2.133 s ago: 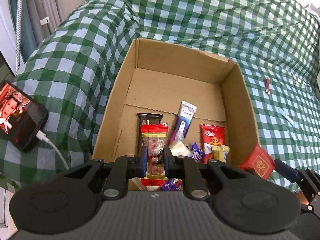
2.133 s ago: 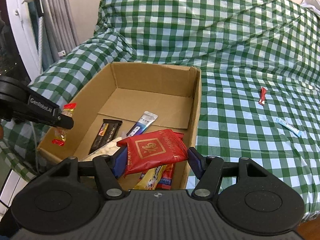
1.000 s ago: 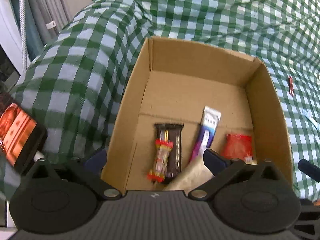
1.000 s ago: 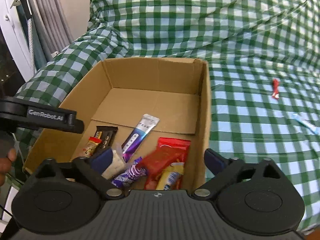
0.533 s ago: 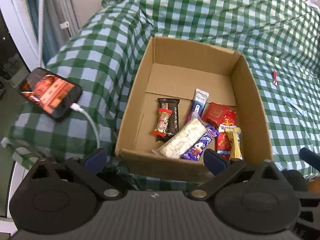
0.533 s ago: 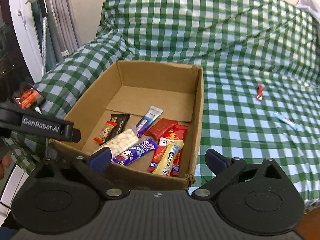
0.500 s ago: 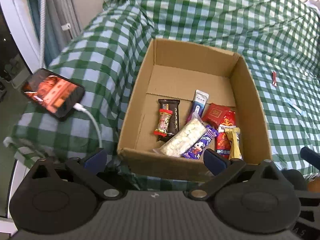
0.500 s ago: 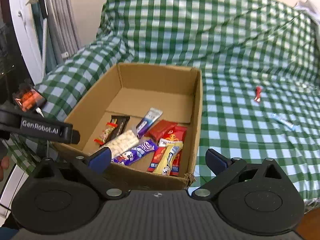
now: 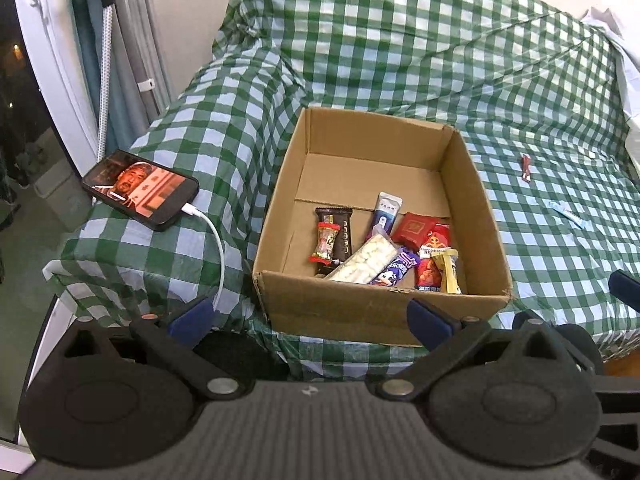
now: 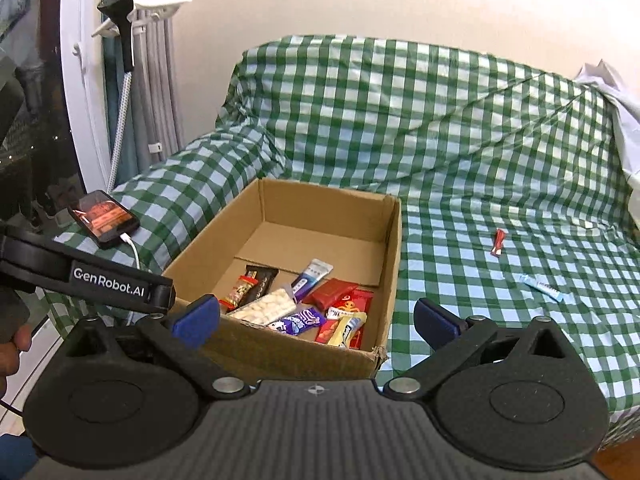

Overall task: Organize snacks
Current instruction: 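Lift both tools out of the box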

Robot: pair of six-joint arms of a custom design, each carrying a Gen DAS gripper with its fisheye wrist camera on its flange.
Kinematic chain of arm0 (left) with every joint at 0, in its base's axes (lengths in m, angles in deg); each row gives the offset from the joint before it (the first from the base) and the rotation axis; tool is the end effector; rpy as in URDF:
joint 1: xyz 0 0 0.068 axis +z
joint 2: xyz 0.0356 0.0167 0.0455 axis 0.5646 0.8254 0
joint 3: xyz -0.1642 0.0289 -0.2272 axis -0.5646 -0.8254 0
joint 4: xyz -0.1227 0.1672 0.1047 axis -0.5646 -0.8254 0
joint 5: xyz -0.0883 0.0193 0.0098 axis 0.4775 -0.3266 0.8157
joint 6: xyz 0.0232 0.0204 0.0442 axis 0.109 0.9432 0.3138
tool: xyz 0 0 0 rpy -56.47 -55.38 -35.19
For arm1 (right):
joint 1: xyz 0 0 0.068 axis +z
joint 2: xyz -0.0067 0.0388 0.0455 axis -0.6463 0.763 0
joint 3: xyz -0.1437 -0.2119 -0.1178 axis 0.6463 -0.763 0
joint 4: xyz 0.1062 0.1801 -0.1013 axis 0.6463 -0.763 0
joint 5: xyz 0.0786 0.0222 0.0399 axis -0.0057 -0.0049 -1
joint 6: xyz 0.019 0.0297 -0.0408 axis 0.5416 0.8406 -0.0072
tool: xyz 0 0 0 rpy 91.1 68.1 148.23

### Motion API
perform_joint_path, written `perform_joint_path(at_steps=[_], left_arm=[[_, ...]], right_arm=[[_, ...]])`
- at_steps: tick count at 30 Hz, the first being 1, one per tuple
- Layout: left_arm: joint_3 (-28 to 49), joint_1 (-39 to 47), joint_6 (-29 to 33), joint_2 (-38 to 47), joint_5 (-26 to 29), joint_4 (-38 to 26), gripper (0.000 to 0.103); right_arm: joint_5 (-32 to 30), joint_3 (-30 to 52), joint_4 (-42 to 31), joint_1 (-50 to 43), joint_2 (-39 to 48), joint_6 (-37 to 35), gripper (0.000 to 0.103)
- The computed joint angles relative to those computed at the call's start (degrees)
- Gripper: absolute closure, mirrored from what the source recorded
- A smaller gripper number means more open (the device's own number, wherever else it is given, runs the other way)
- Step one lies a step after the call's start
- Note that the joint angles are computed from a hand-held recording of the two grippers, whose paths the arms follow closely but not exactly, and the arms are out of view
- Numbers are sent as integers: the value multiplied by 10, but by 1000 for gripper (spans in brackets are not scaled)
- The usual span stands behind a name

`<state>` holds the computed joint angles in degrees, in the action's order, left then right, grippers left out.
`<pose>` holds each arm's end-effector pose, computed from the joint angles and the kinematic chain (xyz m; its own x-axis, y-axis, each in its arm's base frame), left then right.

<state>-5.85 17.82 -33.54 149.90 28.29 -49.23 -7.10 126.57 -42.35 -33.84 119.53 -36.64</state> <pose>0.3029 -0.0723 0.2797 -0.6987 -0.3085 -0.6454 -0.4536 0.8888 0.0661 0.3300 0.0518 0.2475 -0.4505 -0.2866 -0.8456 -0.5654 0.8246 0.0217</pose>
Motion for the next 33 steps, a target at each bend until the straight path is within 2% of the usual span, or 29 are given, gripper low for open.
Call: perform_joint_path(at_steps=[12,24,33], left_arm=[[-2,-37,-15,-21,-31,-21,0],[10,-41,-17,-15,-33,-38,0],[67,-33,6,38,-12,-49,0]], right_arm=[[-20,-41,15,-19,-44,2,1],[-23,-36,4,-21,-45,6,1],[-26,-10,0,-37,-14,7,1]])
